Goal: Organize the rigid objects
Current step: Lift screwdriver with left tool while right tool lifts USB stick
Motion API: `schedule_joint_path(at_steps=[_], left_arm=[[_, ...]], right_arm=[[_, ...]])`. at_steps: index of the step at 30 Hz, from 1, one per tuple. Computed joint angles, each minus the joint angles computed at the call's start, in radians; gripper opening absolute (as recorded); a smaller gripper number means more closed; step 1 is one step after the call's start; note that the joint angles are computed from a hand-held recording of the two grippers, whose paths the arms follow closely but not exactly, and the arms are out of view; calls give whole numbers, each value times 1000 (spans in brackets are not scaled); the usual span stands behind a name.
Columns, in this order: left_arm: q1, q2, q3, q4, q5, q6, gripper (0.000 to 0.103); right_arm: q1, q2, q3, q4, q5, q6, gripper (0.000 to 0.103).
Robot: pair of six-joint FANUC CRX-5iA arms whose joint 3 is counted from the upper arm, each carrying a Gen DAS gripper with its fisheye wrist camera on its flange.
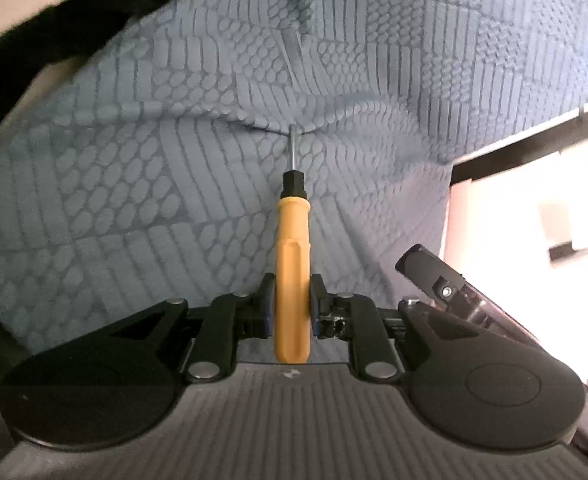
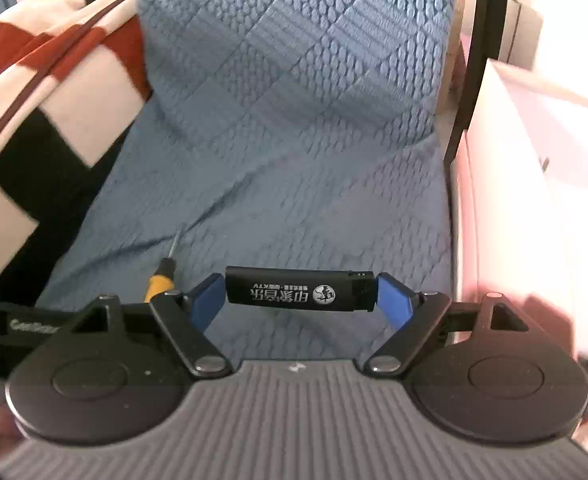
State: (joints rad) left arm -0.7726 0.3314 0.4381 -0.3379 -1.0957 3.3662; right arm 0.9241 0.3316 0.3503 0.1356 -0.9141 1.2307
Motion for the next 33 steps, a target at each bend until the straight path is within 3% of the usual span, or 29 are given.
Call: schedule_joint_path(at_steps=[5,8,14,19,24,31,33], left_arm=[[-12,-23,-35,-28,30,95,24],[-9,-6,-7,-34,7,82,37],[-3,49,65,-52,-5,14,37],[9,101,132,-45,-13,-76,37],[13,178,253,-44,-94,-196,37],[2,313,490,-50,-297,-410,37],[2,322,505,-50,-308,-421,37]], right_arm=[[24,-49,-93,21,28,-13,84],[26,-51,-102,16,19,-19,84],[36,-34,-105,69,21,-25,84],[24,-12,-74,33,-20,-5,84],[14,-15,-59,-25,-25,55,84],[12,-25,-65,-53,-18,87,84],[10,-29,-68,-57,-19,88,84]])
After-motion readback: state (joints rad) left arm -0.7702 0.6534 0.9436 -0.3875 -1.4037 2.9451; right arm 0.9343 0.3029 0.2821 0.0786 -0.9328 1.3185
